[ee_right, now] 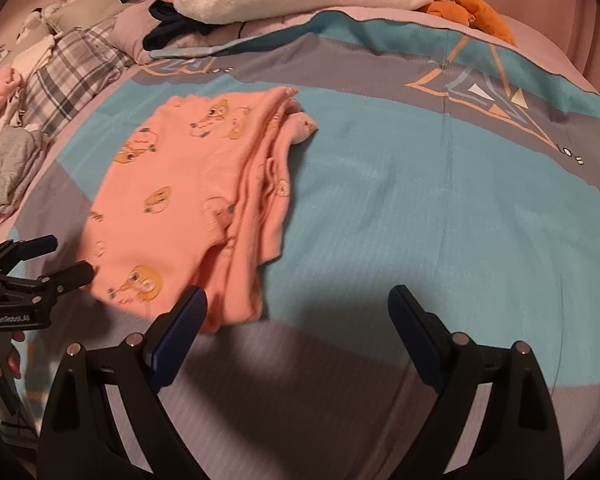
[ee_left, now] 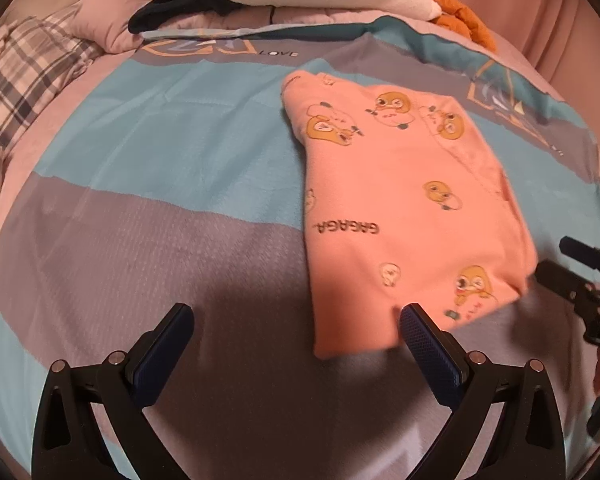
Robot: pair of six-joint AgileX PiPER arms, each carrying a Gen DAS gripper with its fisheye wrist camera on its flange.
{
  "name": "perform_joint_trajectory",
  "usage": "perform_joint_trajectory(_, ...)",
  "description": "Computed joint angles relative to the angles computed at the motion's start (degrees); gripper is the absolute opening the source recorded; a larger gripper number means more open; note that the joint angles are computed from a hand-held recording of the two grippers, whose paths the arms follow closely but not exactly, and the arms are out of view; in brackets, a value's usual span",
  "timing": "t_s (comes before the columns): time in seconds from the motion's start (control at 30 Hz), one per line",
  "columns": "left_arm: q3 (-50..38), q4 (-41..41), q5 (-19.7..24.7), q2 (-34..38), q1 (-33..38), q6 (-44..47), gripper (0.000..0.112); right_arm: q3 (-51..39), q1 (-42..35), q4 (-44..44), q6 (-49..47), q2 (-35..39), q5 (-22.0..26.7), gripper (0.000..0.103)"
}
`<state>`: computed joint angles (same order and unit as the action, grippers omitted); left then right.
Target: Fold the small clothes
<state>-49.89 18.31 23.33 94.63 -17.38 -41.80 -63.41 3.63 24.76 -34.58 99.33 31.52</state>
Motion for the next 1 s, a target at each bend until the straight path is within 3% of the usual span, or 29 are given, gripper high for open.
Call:
perform_joint_trajectory(0.2, 2.65, -2.65, 0.22, -6.05, -1.55, 0.36, 0.102, 5.04, 0.35, 3.33, -3.47, -7.46, 0.93, 0.094)
perform_joint_trajectory(0.4, 5.41, -3.98, 0.73, -13.44, -3.27, -1.39, 0.102, 9.05, 1.79, 4.79, -5.36, -14.78, 1.67, 0.103)
perform_joint_trajectory(0.6, 7.64, -0.42, 1.59, -20.75, -5.80, -8.16, 0.102, 11.92, 3.10, 3.98, -4.86, -21.24, 2.11, 0.103)
perform_joint_trajectory(0.7, 7.41, 6.16, 5.15, -23.06, -9.39, -16.56, 0.102, 13.41, 4.09, 2.51, -3.10, -24.29, 1.76, 0.103)
perform_joint_trajectory(0.8, 4.28, 14.51, 15.57, -21.93, -15.39, -27.15, 0.102, 14.55, 4.61, 1.64, -1.66, -26.77, 1.68, 0.103)
perform_joint_trajectory(0.93, 5.36, 12.11, 15.24, -24.33, -16.43, -26.23, 0.102, 15.37, 5.75, -0.33, 1.01, -29.57, 2.20, 0.103)
perform_joint_trajectory(1.0, 3.94, 14.57, 19.98, -23.52, -19.23, -28.90, 0.102, 15.75, 6.56, -1.77, 2.61, -30.76, 2.38, 0.103)
